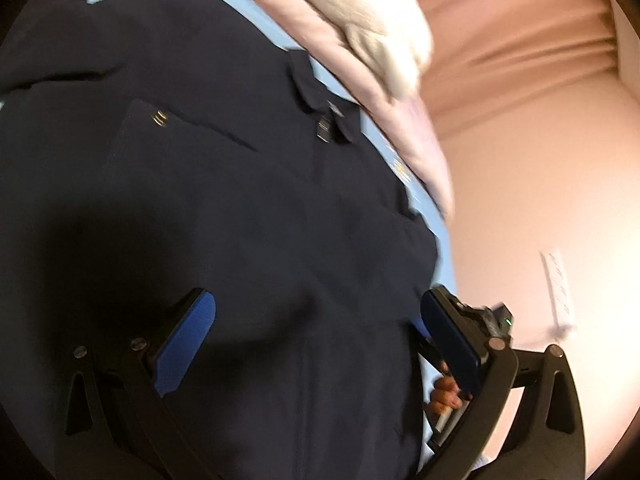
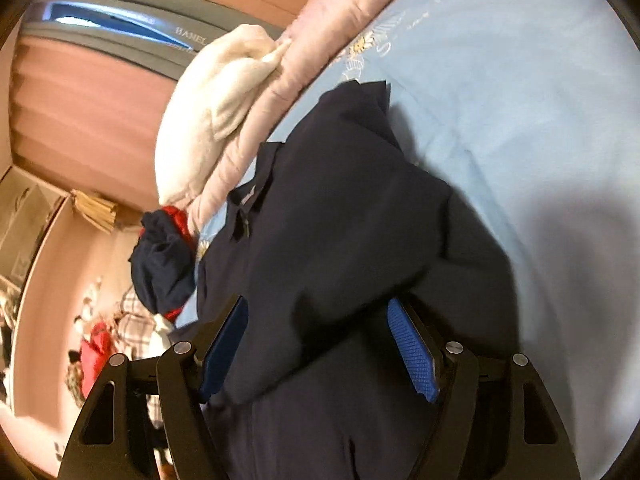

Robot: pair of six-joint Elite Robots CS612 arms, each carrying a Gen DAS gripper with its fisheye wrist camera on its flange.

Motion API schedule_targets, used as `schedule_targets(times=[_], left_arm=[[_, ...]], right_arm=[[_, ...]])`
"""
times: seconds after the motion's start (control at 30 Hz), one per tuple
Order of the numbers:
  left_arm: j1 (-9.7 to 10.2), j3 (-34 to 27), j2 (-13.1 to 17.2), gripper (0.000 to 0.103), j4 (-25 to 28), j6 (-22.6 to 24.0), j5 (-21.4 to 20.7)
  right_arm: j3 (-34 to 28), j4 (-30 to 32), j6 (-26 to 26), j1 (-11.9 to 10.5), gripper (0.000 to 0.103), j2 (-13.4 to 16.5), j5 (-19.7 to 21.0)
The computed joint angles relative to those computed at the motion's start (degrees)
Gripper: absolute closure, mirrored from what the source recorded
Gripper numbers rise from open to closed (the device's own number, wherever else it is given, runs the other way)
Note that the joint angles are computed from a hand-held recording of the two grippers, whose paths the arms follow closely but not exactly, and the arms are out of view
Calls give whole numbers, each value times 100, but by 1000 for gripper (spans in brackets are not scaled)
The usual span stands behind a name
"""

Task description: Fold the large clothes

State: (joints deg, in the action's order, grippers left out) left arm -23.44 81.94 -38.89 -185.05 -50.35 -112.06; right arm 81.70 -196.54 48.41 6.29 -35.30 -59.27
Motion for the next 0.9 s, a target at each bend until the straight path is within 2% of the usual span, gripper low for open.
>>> schedule_targets(times=[0.07,0.13,0.17,0.23,0.3,0.33,0.43,0.5,0.53,0.57,0.6,0.67,0.73,0.8,0.87,0.9], left_arm=[[38,-94,98,0,-93,-238,81],[22,-72,98,1,-104,-293,658],[29,-75,115,1,-141,-320,760],[39,-106,187,1,-280,-247,1107],[85,-147,233,1,-194,-248,1122],[86,-154,250,1,-207,-127,1206],[106,-70,162,1,-30,96,1326],[124,70,24,1,98,253,1385],[110,133,-33,1,96,375,1481],[79,202,-101,1,122,612,1614],[22,280,-202,1,228,983,1866],[-86,370,-306,1,344,1548,2205],[-162,367,-312,1,291,1903,2234],[-232,338,-285,2,314,2236,2115],[-287,234,-223,14,472,2416,2158],[-316,161,-187,19,647,2525,2238]], right_arm=[[-291,-42,322,14,29,193,23],[-438,-417,815,-33,29,331,14],[-321,-671,990,-104,29,308,-65],[-389,-1450,1770,-190,29,464,-55],[-309,-1881,2216,-286,30,533,22],[-334,-1844,2267,-290,31,564,83],[-304,-1459,1773,-281,33,498,214],[-48,-1127,1436,-271,32,273,102],[86,-924,1188,-246,32,141,-51],[279,-597,709,-196,31,-65,-308],[409,-435,353,-168,31,-186,-492],[778,-197,-716,-14,31,-521,-1357],[855,-194,-1537,172,31,-654,-1962],[873,-298,-2026,268,31,-676,-2015],[667,-77,-2598,400,33,-634,-1998],[519,85,-2893,484,40,-588,-2119]])
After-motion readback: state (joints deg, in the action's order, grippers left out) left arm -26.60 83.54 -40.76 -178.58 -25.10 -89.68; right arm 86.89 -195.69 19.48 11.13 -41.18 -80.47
